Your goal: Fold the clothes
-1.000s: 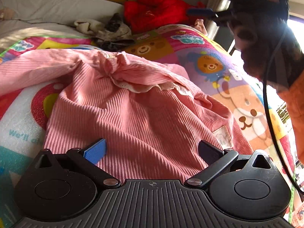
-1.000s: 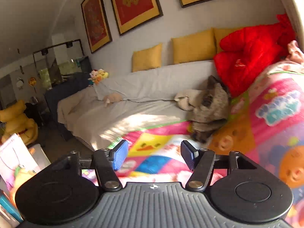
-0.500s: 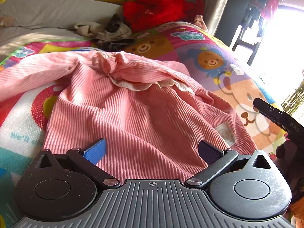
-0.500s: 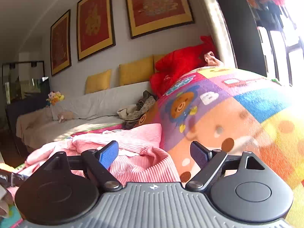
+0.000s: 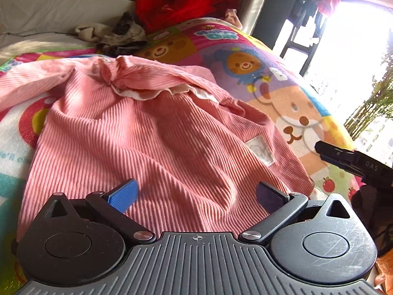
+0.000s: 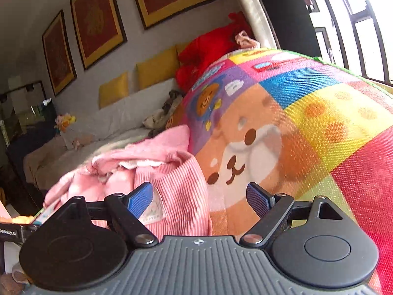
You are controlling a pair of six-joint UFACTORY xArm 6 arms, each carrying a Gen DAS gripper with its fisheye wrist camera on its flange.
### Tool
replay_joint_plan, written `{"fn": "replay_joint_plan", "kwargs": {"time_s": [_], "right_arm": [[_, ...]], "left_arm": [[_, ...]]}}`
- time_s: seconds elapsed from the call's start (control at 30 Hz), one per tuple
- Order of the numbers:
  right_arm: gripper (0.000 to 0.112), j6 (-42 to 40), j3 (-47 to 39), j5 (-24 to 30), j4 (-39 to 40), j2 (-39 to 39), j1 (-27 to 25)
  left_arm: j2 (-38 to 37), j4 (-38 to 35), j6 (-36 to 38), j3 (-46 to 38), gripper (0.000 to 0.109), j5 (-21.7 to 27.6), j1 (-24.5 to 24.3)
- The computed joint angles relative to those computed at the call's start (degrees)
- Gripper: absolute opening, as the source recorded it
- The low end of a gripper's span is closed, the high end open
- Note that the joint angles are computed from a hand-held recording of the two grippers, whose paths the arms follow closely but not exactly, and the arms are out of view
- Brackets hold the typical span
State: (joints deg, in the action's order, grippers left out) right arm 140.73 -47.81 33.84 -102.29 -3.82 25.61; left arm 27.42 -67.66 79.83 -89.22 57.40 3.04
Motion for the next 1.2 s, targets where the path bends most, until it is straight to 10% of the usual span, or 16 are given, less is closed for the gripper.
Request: {"fn": "replay_joint_plan", "kwargs": {"time_s": [0.17,0.3,0.47,0.7,0.93,1.0,1.2], "right_arm": [[0.084,-15.95,-6.15,-14.37,14.92,6.17,-6.30],[0.069,-22.39,-9.21,-15.84,19.38,9.16,-6.58],[0.063,-31.73,-11.21,-12.13,26.19,10.25,-5.04],[0.063,-31.63,-11.37,-11.38,25.70,9.69,-6.27],[0.057,-34.36,-12.41,-17.67,26.42,12.24,-6.54],[0.015,-36.91,-12.61,-18.94,27.54,12.60,-6.15],[0.005,-40.89,-7.82,-21.67,30.14,8.05,-5.60]], "left_arm": [[0.26,-0.13,-1.52,-0.47,0.103,1.20,0.55],[0.94,-0.21,-6.72,-4.14,0.103,3.12,2.47],[1.85,1.95,-6.36,-7.25,0.103,-12.80,1.58],[8.15,13.93,-16.10,-14.14,0.101,-11.52,0.98],[7.05,16.38,-16.69,-12.11,0.046,-14.96,0.32],[6.60,16.96,-16.55,-11.57,0.012,-15.02,0.51],[1.97,16.47,-11.63,-6.70,0.004,-9.99,2.86]]}}
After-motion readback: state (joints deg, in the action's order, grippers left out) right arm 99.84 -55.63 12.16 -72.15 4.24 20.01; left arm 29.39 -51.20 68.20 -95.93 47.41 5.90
